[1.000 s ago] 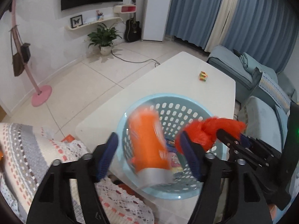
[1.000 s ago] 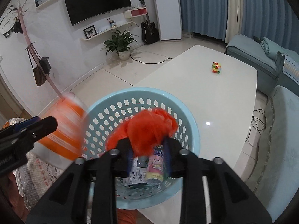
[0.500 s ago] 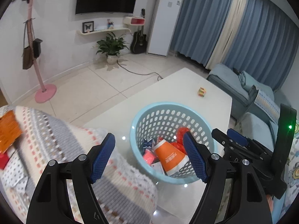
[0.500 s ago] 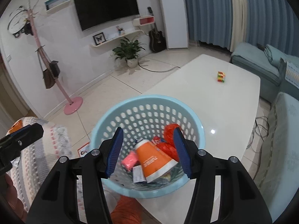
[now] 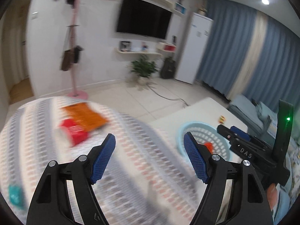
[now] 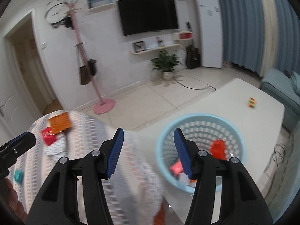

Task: Collect trash
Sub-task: 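Move both open tools back over the bed, then grasp the orange snack packet with the right tool while the left tool grasps the teal packet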

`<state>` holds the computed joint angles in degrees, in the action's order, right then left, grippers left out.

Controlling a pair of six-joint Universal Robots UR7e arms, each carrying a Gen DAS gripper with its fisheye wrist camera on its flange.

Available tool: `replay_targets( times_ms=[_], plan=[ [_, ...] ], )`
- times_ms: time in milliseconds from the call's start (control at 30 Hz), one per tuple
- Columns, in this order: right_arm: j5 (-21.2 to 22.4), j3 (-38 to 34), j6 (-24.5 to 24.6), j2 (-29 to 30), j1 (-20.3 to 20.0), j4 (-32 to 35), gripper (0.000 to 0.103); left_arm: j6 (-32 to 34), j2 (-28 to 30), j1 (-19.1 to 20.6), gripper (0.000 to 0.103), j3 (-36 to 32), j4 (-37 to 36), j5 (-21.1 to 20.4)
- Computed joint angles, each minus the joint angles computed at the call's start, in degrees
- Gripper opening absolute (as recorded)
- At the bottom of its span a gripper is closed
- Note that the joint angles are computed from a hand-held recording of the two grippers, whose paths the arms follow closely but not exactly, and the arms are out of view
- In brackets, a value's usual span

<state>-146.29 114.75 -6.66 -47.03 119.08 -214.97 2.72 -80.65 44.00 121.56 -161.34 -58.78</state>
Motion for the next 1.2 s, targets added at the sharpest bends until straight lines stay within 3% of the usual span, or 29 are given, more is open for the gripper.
replay_targets(
  times_ms=[267,333,400,533,667,767,933,1200],
  plan=[
    [2.87,-10.18,-2.49,8.02,3.78,7.14,0.065,-1.18,-12.38,4.28,0.073,2.37,3.95,8.94],
    [4.37,-12.85,-3.16,10.09,4.34,9.26,0.075,-1.5,-14.68,5.29,0.073,2.69,5.11,11.16],
    [5.11,-14.87,-3.9,11.92,4.82,10.35,0.078,-1.67,-17.09,6.86,0.076,2.77,6.62,12.77],
    [7.86,-19.51,-5.47,15.66,4.83,14.18,0.078,-1.89,-20.31,8.83,0.083,3.9,8.41,18.03],
    [10.26,-21.98,-4.18,17.6,3.58,18.09,0.079,-3.12,-21.2,11.98,0.083,3.97,11.23,20.36],
    [12.69,-23.33,-1.26,17.65,2.47,21.73,0.079,-4.31,-22.44,13.8,0.083,4.19,13.04,19.43],
    [14.56,-29.38,-2.76,19.42,1.34,25.54,0.079,-4.52,-23.36,14.94,0.083,4.06,14.78,18.61],
    [17.11,-41.06,-3.88,23.76,-1.95,38.55,0.079,-2.63,-17.33,17.5,0.083,1.79,13.89,17.6]
  ],
)
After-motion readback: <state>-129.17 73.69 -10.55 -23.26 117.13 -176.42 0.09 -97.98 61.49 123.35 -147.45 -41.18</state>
